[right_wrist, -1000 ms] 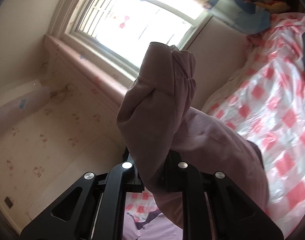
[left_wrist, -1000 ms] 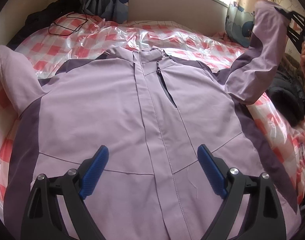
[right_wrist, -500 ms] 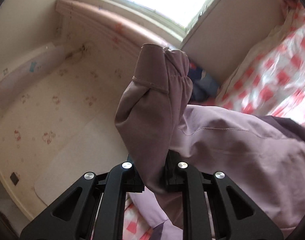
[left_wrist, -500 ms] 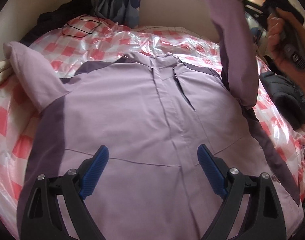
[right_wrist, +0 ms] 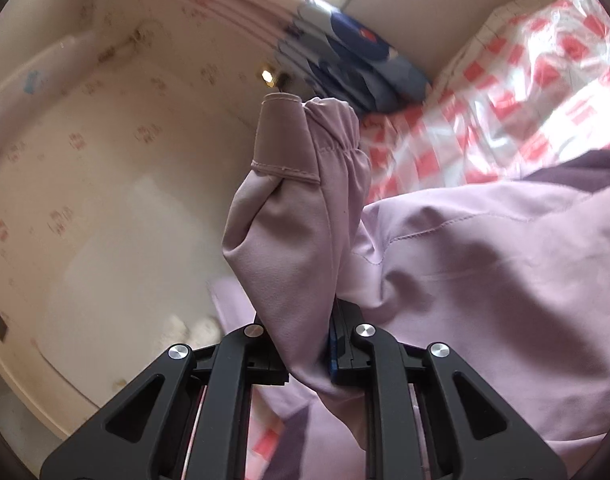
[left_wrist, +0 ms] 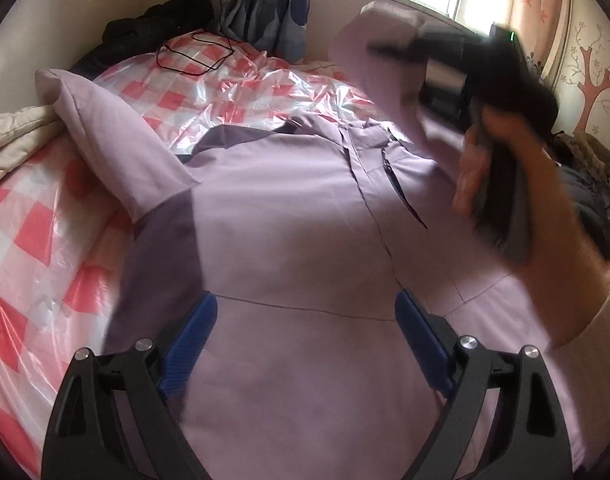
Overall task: Fold large clothes
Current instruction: 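Lay the held sleeve across the jacket body with the right tool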
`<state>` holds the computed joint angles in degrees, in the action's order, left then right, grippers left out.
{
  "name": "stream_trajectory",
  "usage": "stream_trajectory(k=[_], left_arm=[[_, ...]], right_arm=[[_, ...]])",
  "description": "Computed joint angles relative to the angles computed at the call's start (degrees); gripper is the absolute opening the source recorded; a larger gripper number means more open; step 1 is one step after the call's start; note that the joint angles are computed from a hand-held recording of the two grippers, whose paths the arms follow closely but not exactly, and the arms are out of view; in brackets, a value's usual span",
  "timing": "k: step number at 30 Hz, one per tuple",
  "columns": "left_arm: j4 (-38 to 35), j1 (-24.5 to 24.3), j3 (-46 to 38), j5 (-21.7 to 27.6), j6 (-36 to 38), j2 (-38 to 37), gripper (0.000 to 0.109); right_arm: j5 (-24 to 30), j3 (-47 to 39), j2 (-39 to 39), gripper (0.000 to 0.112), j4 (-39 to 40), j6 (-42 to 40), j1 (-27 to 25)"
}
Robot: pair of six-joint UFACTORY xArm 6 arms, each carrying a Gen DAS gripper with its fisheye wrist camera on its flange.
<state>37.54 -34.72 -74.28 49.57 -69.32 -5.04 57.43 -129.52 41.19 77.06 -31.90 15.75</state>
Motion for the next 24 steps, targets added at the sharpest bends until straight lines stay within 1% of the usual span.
stream_trajectory(k=[3,6,7,8,11,12,14,16,17,19,20,21,22,23,24], left_arm=[[2.8,2.1,3.4,1.5,-4.2,-4.9,0.087],[4.7,5.2,8.3,2.9,-9.8,-11.3,0.087],[5.2,6.2,9.7,3.4,-11.9,-13.1,0.088],[5.6,7.7,12.0,3.3,-15.0,-16.0,0.091],[4.7,10.9,16.7,0.6,-19.6,-20.9,0.091],[4.4,11.7,17.6,-0.1,-20.5,-21.9,0.091],[4.7,12.2,18.4,0.2,-22.2,-23.0,0.091],[5.1,11.8,18.7,0.6,-23.0,-23.3,0.091],[4.8,11.7,18.4,0.2,-22.5,-22.9,0.091],[4.6,10.7,17.5,0.5,-21.5,-21.8,0.091],[4.4,10.6,17.1,0.3,-20.8,-21.2,0.091],[4.1,11.0,16.4,-0.4,-20.1,-19.9,0.091],[3.9,10.8,16.0,-0.4,-19.4,-19.4,0.091],[3.3,10.6,15.4,-0.4,-18.2,-18.3,0.091],[2.9,10.5,14.9,-0.3,-17.1,-17.6,0.091]], right_arm=[[-1.9,5.7,-1.7,0.013,-2.1,-3.4,2.1],[-3.9,9.3,-2.5,0.013,-4.3,-5.9,3.9],[-4.6,10.1,-2.7,0.013,-5.3,-6.4,4.5],[-5.6,10.9,-2.8,0.013,-6.9,-6.9,5.2],[-8.0,12.7,-3.1,0.013,-11.1,-8.4,7.1],[-8.8,13.5,-3.5,0.013,-12.5,-9.1,7.6],[-10.8,16.1,-5.1,0.014,-15.5,-11.2,9.0],[-12.3,18.8,-6.7,0.02,-18.9,-13.0,10.3],[-12.3,18.8,-6.7,0.023,-20.6,-12.8,10.6],[-10.6,17.8,-5.7,0.037,-25.5,-11.1,11.4],[-10.1,17.4,-5.4,0.038,-26.8,-10.7,11.7],[-10.7,17.5,-5.4,0.042,-29.3,-10.1,12.3],[-10.7,17.9,-5.7,0.051,-30.5,-9.8,12.6],[-9.4,16.8,-5.0,0.057,-31.3,-9.1,12.7],[-6.9,15.0,-4.0,0.065,-31.5,-8.3,12.5]])
